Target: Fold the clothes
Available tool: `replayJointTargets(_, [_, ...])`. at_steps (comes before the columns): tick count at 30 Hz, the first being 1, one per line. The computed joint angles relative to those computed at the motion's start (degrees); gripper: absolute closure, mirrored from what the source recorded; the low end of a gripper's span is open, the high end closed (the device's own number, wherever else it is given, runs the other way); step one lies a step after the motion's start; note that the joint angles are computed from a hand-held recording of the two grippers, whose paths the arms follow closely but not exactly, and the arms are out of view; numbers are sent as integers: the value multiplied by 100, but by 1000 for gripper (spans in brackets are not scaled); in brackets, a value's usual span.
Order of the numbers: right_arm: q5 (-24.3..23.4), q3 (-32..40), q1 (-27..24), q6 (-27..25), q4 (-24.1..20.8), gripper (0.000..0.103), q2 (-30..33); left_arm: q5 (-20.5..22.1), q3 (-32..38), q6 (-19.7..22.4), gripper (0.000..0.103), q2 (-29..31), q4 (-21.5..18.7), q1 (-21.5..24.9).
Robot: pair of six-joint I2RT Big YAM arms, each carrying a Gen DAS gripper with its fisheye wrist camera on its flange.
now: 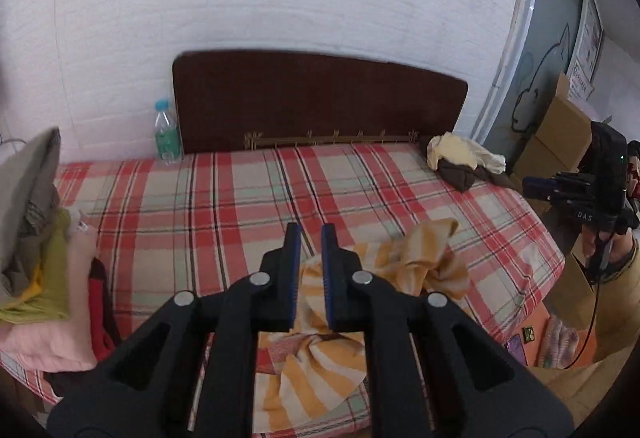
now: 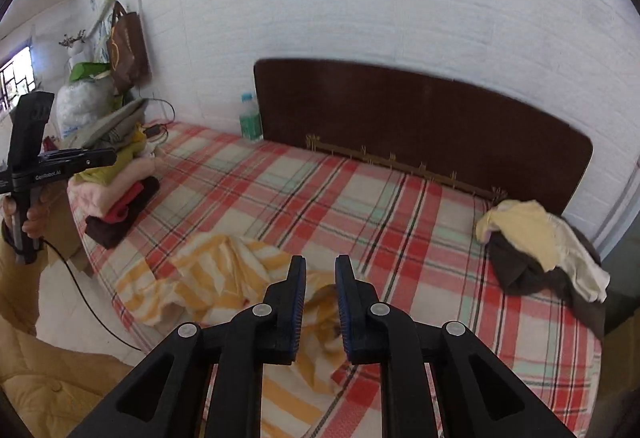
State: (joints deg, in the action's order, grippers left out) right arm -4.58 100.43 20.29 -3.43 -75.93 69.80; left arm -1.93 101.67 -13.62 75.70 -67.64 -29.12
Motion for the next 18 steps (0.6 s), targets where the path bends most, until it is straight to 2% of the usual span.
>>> replayJointTargets(2, [-37, -288, -91, -88, -6, 84, 54, 31, -375, -104, 82, 92, 26, -9])
replayJointTargets(3, [49, -470, -73, -205, 89, 77, 51, 200, -585, -156, 76, 120, 36, 8])
replayJointTargets(4, [36, -577, -79, -335, 80, 70, 78, 400, -787, -190, 68, 154, 49, 29])
replayJointTargets(5, [144, -720, -4, -494, 145, 53, 80, 585, -981, -291, 66, 183, 100, 39])
replayJointTargets(6, [255, -858, 71, -652, 213, 47, 87, 771, -1167, -400, 65, 217, 161, 48])
replayJointTargets(9, [964, -1234, 456, -1349, 635, 43, 102, 1114, -1340, -642, 60, 359, 240, -31])
replayJointTargets(10, [998, -1284, 524, -1594, 723, 43, 143, 1228, -1389, -718, 48, 410, 269, -58])
replayJointTargets(11, [930, -1292, 573, -1812, 747, 42, 203, 1343, -1435, -792, 42, 464, 300, -85])
replayJointTargets(16, [652, -1341, 794, -2770, 955, 42, 514, 1861, -1520, -1048, 42, 680, 520, -70])
replayJointTargets(18, [617, -1334, 839, -3095, 913, 42, 690, 1811, -1406, -1001, 42, 817, 453, -97])
